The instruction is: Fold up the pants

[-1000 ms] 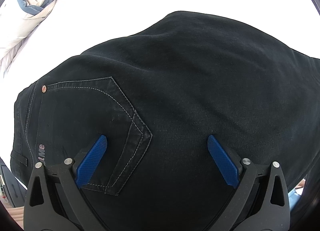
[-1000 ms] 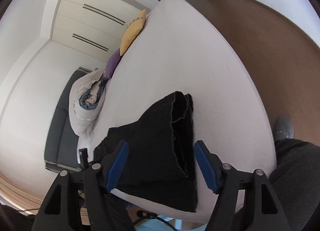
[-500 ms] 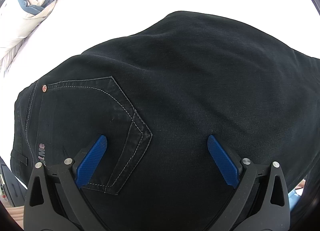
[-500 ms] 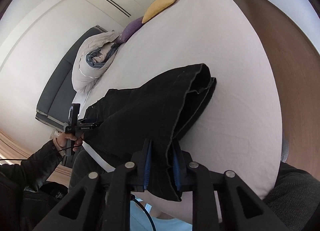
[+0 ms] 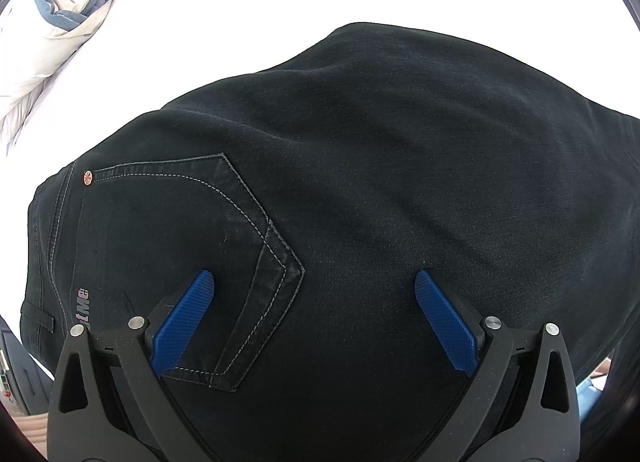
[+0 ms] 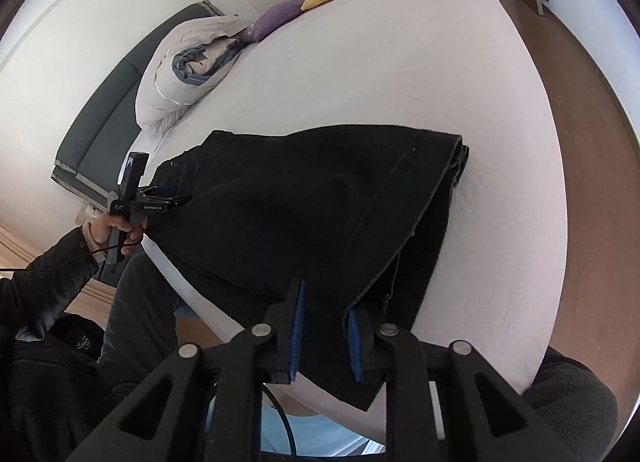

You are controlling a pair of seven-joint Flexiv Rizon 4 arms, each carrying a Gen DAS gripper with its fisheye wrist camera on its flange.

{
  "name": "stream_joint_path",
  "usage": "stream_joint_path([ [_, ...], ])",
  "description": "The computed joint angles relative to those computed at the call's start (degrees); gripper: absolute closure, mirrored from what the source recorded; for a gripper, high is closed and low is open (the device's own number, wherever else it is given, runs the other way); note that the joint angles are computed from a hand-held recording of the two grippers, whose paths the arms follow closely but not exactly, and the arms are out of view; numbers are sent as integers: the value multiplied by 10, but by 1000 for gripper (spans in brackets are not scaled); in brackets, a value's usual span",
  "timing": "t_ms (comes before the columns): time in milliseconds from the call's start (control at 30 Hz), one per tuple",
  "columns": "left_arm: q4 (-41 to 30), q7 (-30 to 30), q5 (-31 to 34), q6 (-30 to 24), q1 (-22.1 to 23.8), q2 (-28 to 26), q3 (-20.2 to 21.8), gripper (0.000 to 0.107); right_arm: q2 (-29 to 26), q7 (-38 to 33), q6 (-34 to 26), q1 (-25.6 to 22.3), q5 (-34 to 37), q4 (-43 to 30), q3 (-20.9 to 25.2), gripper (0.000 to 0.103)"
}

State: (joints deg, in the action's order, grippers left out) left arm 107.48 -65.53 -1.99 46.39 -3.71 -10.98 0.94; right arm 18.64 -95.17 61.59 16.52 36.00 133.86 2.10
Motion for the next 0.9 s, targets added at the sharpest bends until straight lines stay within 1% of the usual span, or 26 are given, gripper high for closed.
stream_joint_path([
  [33, 0, 1, -1, 0, 0, 0, 0, 4, -1, 6, 9, -3, -7, 2, 6, 95],
  [100, 0, 1, -2, 0, 1, 0, 0, 4, 2, 12, 11, -3, -5, 0, 4, 98],
  [133, 0, 2, -2, 0, 1, 0, 0, 4, 7, 3, 10, 6, 16, -5, -7, 98],
  [200, 1, 5, -3, -1, 2, 0, 0, 4, 29, -36, -5, 32, 98, -23, -47, 99],
  [300, -1, 4, 0, -3, 1, 0, 0, 4, 70, -98, -13, 57, 239, -53, -104, 99],
  [367, -4, 0, 3, -5, -1, -2, -1, 4, 81, -112, -9, 54, 312, -66, -124, 99],
  [400, -6, -3, 5, -6, -2, -4, -1, 4, 76, -106, -7, 46, 330, -70, -126, 99],
  [433, -7, -5, 5, -6, -3, -4, -2, 4, 64, -83, 5, 29, 321, -68, -112, 99],
  [467, -7, -5, 5, -6, -3, -4, -2, 4, 48, -39, 21, 4, 289, -63, -84, 99],
  [500, -5, -6, 5, -5, -4, -3, -1, 4, 28, 34, 33, -26, 236, -51, -52, 98],
  [533, -3, -7, 5, -3, -5, -2, -1, 4, 11, 120, 38, -57, 170, -34, -18, 94],
  [567, 0, -8, 4, 0, -5, -1, -1, 4, 4, 187, 25, -80, 114, -17, 0, 93],
  [633, 6, -8, 1, 5, -4, 2, -1, 4, 12, 267, -54, -100, 35, 3, 3, 89],
  [667, 8, -8, 0, 7, -4, 3, -1, 4, 25, 291, -77, -106, 8, 14, 7, 89],
  [733, 7, -5, -2, 5, -2, 3, -1, 4, 57, 302, -106, -101, -9, 28, 1, 89],
  [800, 5, -2, -2, 0, -1, 2, -1, 4, 89, 294, -94, -92, -4, 40, -6, 85],
  [833, 3, -1, 0, -2, -1, 1, -1, 4, 102, 276, -77, -81, 10, 43, -18, 71],
  [867, 1, 0, 1, -4, -1, 1, -1, 4, 111, 253, -52, -67, 34, 46, -33, 53],
  [900, 0, 0, 2, -5, -1, 1, 0, 4, 111, 232, -27, -51, 60, 44, -51, 45],
])
